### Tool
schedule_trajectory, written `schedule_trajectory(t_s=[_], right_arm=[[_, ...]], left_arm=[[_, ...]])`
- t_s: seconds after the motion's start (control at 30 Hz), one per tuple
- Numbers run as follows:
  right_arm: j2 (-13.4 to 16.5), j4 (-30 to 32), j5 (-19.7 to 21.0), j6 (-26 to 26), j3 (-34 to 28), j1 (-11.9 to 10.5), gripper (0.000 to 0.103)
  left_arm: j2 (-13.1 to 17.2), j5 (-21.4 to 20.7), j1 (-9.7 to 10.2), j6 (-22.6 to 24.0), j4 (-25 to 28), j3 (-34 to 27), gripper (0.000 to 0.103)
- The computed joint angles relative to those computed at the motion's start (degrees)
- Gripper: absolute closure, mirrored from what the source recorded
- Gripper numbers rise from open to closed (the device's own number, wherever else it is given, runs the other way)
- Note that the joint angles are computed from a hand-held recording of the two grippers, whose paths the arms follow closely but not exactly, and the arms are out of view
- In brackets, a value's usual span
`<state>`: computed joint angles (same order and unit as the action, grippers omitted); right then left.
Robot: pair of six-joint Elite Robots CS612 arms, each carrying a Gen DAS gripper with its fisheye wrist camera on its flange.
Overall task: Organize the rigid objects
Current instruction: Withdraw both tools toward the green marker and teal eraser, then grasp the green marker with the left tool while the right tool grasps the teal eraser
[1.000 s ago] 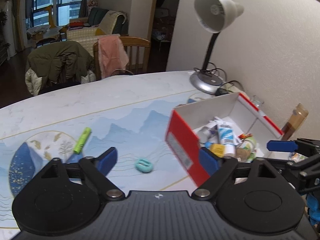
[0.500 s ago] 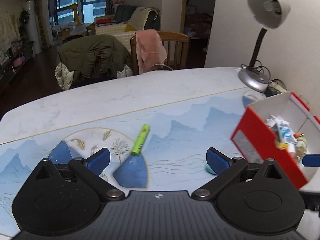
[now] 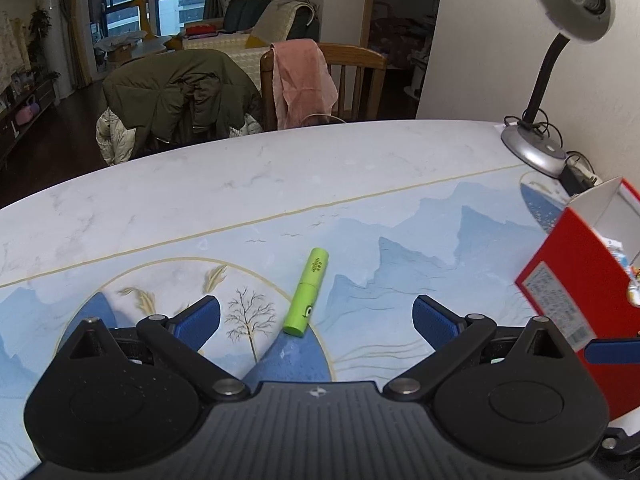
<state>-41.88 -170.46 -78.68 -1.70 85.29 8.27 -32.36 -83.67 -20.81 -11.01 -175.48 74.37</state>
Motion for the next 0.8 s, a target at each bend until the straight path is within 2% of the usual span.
schedule_trajectory(t_s=[0.1, 0.33, 0.53, 0.8], right_arm=[[0.92, 1.47, -0.93, -0.45, -1.26, 0.24, 0.018], [3.15, 4.90, -2.27, -0.79, -4.74, 0.38, 0.023], [4.32, 6.75, -3.07, -1.76, -6.56, 0.55, 0.028], [5.17, 8.23, -4.27, -2.71, -7.69, 0.67, 0.044]], left_arm=[[1.32, -1.65, 0.45, 0.79, 0.89, -1.76, 0.000], [3.97, -0.06, 0.61, 1.88, 4.03, -5.62, 0.000], [5.82, -0.92, 1.03, 2.45, 4.93, -8.06, 0.000], [7.14, -0.02, 1.00, 2.26, 5.19, -9.49, 0.002]])
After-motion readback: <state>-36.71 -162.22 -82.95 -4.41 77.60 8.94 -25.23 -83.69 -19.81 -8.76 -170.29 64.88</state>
